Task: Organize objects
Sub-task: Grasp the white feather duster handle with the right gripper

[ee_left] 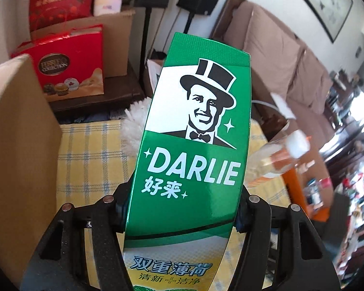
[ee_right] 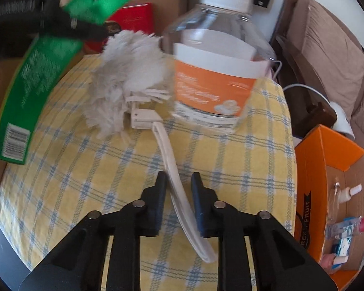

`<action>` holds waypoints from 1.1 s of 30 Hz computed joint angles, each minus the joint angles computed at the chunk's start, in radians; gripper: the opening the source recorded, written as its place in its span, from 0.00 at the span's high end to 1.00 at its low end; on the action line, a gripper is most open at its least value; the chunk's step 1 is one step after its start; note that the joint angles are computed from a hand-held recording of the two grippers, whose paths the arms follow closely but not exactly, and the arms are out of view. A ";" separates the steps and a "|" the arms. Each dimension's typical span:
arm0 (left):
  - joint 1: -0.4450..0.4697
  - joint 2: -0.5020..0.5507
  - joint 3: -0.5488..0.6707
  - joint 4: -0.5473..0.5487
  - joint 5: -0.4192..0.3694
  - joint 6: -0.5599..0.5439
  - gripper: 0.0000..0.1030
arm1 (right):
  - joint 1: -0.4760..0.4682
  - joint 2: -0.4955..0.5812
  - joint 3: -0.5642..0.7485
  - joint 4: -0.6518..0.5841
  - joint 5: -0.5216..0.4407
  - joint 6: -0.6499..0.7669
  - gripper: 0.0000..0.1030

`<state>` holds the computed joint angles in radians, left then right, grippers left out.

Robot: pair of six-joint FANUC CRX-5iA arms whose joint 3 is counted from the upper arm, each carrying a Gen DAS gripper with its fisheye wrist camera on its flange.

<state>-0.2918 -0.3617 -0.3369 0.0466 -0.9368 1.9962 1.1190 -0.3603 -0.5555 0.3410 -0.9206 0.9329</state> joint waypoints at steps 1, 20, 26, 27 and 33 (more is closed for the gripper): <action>0.003 -0.017 -0.005 0.008 0.001 0.000 0.44 | 0.005 -0.003 0.006 -0.018 -0.002 0.009 0.87; -0.022 -0.175 -0.011 -0.006 -0.056 0.041 0.44 | 0.024 0.112 0.036 0.042 0.141 -0.027 0.53; -0.009 -0.203 -0.030 0.015 -0.053 0.030 0.44 | 0.015 0.101 0.018 0.036 0.193 -0.055 0.71; 0.003 -0.210 -0.041 0.039 -0.049 0.015 0.44 | 0.009 0.102 0.032 -0.002 0.193 -0.032 0.71; -0.013 -0.227 -0.028 0.022 -0.065 0.039 0.44 | 0.035 0.053 0.040 -0.014 0.182 -0.036 0.74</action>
